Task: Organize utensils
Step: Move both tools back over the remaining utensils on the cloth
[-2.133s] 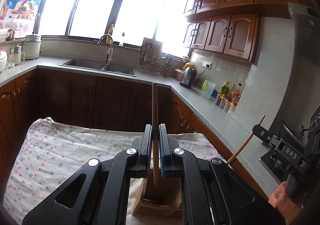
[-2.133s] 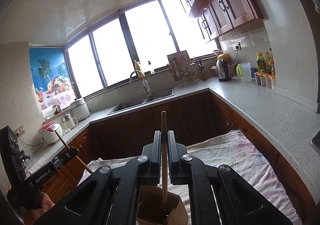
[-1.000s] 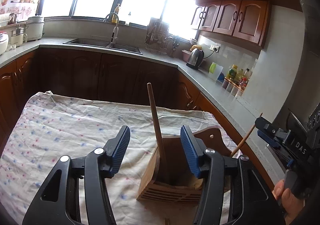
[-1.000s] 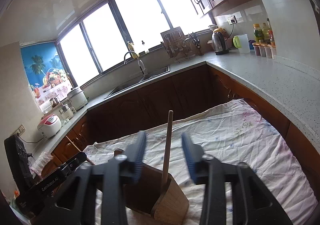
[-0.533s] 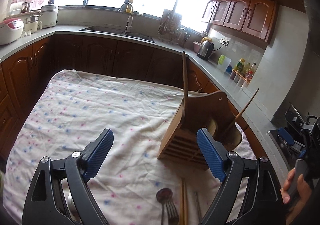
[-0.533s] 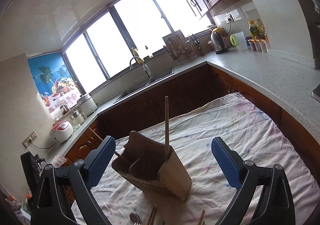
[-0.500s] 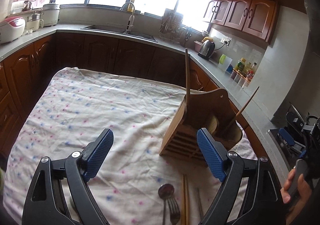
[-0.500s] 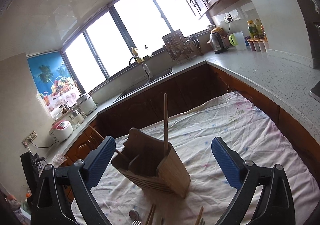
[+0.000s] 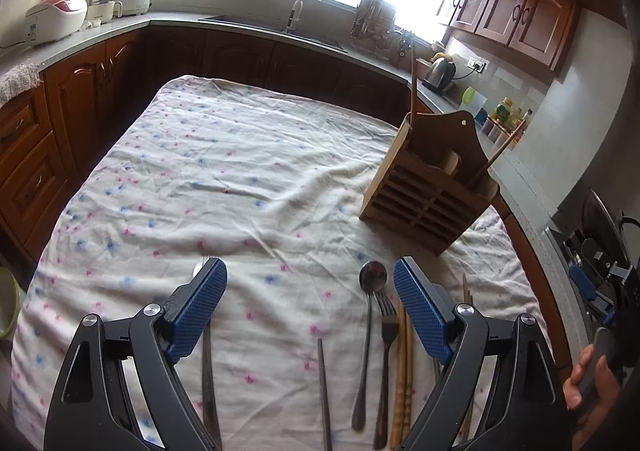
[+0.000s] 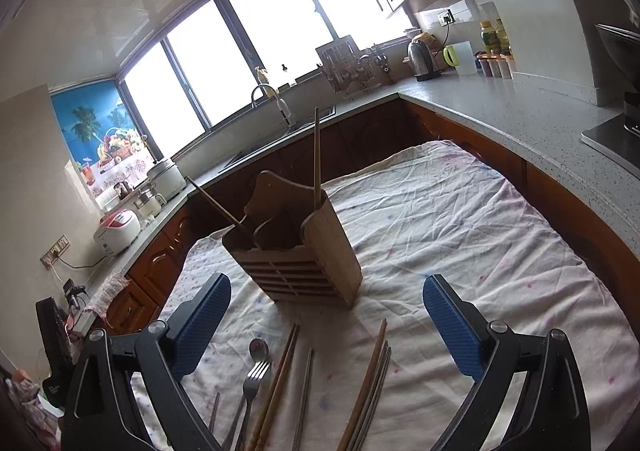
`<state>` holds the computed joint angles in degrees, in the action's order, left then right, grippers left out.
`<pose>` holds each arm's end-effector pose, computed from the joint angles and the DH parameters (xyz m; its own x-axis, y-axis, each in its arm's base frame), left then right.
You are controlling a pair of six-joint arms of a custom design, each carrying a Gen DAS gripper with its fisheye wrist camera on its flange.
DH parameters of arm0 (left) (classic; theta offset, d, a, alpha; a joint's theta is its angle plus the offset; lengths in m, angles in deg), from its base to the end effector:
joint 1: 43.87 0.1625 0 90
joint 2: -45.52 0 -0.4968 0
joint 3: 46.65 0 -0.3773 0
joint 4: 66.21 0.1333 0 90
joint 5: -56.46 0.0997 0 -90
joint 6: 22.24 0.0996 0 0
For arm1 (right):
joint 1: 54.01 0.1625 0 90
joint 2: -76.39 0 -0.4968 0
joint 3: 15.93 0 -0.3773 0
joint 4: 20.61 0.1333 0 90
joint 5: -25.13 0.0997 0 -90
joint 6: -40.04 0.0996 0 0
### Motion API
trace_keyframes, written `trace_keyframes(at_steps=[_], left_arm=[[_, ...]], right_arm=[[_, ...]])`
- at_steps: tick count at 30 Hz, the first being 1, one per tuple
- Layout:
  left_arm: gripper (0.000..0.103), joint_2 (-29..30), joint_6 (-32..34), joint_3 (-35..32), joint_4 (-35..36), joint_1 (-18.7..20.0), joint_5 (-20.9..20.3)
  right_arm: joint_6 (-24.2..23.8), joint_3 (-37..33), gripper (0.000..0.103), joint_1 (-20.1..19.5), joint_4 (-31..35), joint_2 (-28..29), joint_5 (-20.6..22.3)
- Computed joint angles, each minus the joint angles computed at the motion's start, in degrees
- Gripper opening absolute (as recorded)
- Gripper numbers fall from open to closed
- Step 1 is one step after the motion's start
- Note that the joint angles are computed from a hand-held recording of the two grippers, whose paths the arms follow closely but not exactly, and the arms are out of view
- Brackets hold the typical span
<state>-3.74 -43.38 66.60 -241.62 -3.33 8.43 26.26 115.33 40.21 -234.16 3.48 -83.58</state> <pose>-0.3333 -0.5481 0.1673 -0.8790 0.1607 -0.4489 0.4186 0.7109 -0.5651 0.1358 -0.4627 0.3671 -0.9309 0.1147 0.3469 -0.2601 0.4588 -0.8496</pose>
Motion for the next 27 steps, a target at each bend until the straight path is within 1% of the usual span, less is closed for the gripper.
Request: trace_keyframes(at_steps=[6,9,13,19,24,25,27], left_arm=[[0.087,-1.4,-2.6,3.6,0.4,-1.7,0.9],[0.087,-1.7,-3.1,4.9,0.7,-2.6,2.1],[0.088,-1.9,-4.2,6.5,1.4,-3.2,2.6],[0.088,-2.3,-7.6,7.9,3.6,-2.6,1.8],[0.087,-2.1,-8.8,7.7,5.6,-2.4,1.4],[0.087,-2.0,-8.8,7.5,5.9,-2.3,1.2],[0.087,-1.8,-8.7,7.1,6.7,-2.2,1.0]], right_arm=[[-1.9,3.3,0.098,1.8,-3.4,1.5,-2.4],[-3.7,4.8,0.098,2.8,-5.8,3.0,-3.7],[-5.9,6.9,0.098,3.7,-10.0,5.0,-5.5],[-5.9,8.4,0.098,2.9,-9.9,5.6,-6.1],[-5.6,7.9,0.096,2.0,-8.9,5.8,-6.0],[-5.5,7.7,0.095,1.8,-8.2,5.7,-6.0],[-5.1,7.2,0.087,1.4,-7.1,5.7,-6.0]])
